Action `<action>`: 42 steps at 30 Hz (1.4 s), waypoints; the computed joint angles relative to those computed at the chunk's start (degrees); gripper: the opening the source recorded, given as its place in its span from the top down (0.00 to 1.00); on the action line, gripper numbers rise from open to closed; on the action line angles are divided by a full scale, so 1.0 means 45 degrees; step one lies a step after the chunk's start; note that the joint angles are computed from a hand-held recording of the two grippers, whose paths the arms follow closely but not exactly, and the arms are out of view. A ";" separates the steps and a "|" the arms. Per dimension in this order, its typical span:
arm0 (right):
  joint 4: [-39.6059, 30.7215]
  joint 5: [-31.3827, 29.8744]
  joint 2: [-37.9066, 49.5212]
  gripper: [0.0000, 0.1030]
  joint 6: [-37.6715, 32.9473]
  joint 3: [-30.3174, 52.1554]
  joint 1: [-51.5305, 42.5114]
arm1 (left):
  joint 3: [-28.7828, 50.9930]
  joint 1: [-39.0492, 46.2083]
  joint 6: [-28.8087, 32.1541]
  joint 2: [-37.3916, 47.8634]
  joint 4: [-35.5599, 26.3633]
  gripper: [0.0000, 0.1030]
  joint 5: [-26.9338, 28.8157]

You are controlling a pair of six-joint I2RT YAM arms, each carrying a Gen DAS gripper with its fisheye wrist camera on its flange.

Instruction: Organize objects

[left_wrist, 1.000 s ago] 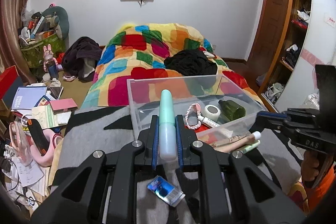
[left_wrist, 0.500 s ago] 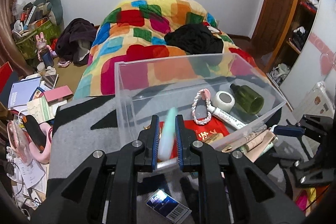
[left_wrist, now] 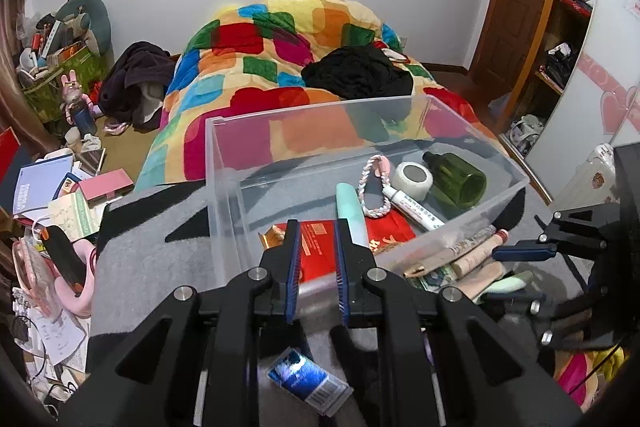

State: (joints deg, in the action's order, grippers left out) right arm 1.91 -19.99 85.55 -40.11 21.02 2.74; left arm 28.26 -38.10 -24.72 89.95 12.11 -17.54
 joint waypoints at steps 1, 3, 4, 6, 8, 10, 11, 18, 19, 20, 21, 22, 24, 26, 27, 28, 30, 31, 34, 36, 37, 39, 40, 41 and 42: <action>-0.0467 -0.0241 -0.0052 0.84 -0.0125 0.0168 -0.0205 | -0.0148 -0.0125 -0.0049 -0.0247 -0.0062 0.86 -0.0136; -0.1408 -0.0707 0.0122 0.86 -0.0453 0.0560 -0.0546 | -0.0372 -0.0349 -0.0127 -0.0662 -0.0188 0.86 -0.0331; -0.1332 -0.0589 0.0115 0.86 -0.0442 0.0472 -0.0503 | -0.0514 -0.0479 -0.0172 -0.0911 -0.0250 0.86 -0.0421; -0.0717 -0.0215 -0.0218 0.86 -0.0283 0.0002 -0.0231 | -0.0767 -0.0758 -0.0262 -0.1367 -0.0413 0.86 -0.0642; -0.0591 -0.0042 -0.0351 0.84 -0.0132 -0.0120 0.0035 | -0.1037 -0.1076 -0.0379 -0.1793 -0.0611 0.86 -0.0878; -0.0430 0.0175 -0.0275 0.82 -0.0020 -0.0145 0.0342 | -0.1254 -0.1335 -0.0489 -0.2115 -0.0805 0.82 -0.1068; -0.0300 0.0318 -0.0266 0.82 -0.0006 -0.0201 0.0496 | -0.1362 -0.1496 -0.0581 -0.2238 -0.0879 0.80 -0.1142; -0.1051 0.0101 0.0600 0.71 -0.0519 0.0446 0.0548 | -0.2015 -0.2209 -0.1142 -0.2051 -0.0488 0.74 -0.0819; -0.1306 -0.0074 0.0723 0.71 -0.0591 0.0597 0.0451 | -0.2062 -0.2274 -0.1181 -0.1809 -0.0276 0.73 -0.0608; -0.1520 -0.0157 0.0796 0.71 -0.0616 0.0735 0.0388 | -0.2107 -0.2364 -0.1190 -0.1612 -0.0096 0.73 -0.0498; -0.1627 -0.0257 0.0895 0.74 -0.0639 0.0822 0.0318 | -0.2143 -0.2459 -0.1186 -0.1375 0.0121 0.72 -0.0373; -0.1688 -0.0371 0.0915 0.75 -0.0692 0.0828 0.0234 | -0.2138 -0.2550 -0.1182 -0.1131 0.0276 0.72 -0.0207; -0.1827 -0.0656 0.0933 0.82 -0.0833 0.0798 0.0028 | -0.2139 -0.2712 -0.1172 -0.0582 0.0643 0.66 0.0151; -0.1867 -0.0805 0.0728 0.82 -0.0894 0.0590 -0.0111 | -0.2132 -0.2877 -0.1194 -0.0066 0.0923 0.63 0.0389; -0.1811 -0.0858 0.0537 0.82 -0.0928 0.0385 -0.0233 | -0.2156 -0.2917 -0.1186 0.0140 0.1090 0.59 0.0493; -0.1812 -0.0990 0.0423 0.82 -0.0980 0.0243 -0.0401 | -0.2179 -0.2997 -0.1234 0.0350 0.1285 0.58 0.0530; -0.1864 -0.1308 0.0284 0.82 -0.0942 0.0052 -0.0748 | -0.2192 -0.3124 -0.1361 0.0727 0.1580 0.58 0.0550; -0.1816 -0.1368 0.0221 0.82 -0.0852 -0.0028 -0.0821 | -0.2229 -0.3192 -0.1430 0.0827 0.1725 0.58 0.0507; -0.1542 -0.1500 -0.0273 0.82 -0.0533 -0.0535 -0.1022 | -0.2453 -0.3221 -0.1545 0.0897 0.2345 0.59 0.0906; -0.1565 -0.1588 -0.0897 0.83 -0.0372 -0.0961 -0.1168 | -0.2509 -0.3411 -0.1656 0.1025 0.2591 0.72 0.0838; -0.1645 -0.1637 -0.1127 0.84 -0.0368 -0.1080 -0.1271 | -0.2461 -0.3506 -0.1707 0.1149 0.2601 0.75 0.0688; -0.1851 -0.1718 -0.1761 0.84 -0.0342 -0.1387 -0.1478 | -0.2463 -0.3826 -0.1994 0.1267 0.2636 0.75 0.0193; -0.1924 -0.1713 -0.2113 0.84 -0.0322 -0.1529 -0.1564 | -0.2480 -0.3974 -0.2147 0.1245 0.2591 0.75 -0.0018; -0.2057 -0.1758 -0.2496 0.84 -0.0367 -0.1650 -0.1700 | -0.2504 -0.4092 -0.2270 0.1195 0.2514 0.75 -0.0218; -0.2433 -0.1942 -0.2995 0.84 -0.0503 -0.1695 -0.1950 | -0.2531 -0.4280 -0.2450 0.1077 0.2356 0.75 -0.0508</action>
State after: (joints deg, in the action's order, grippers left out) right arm -9.04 -28.73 72.07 -42.38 13.39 -6.03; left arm 16.87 -57.36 -35.74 94.79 22.72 -19.83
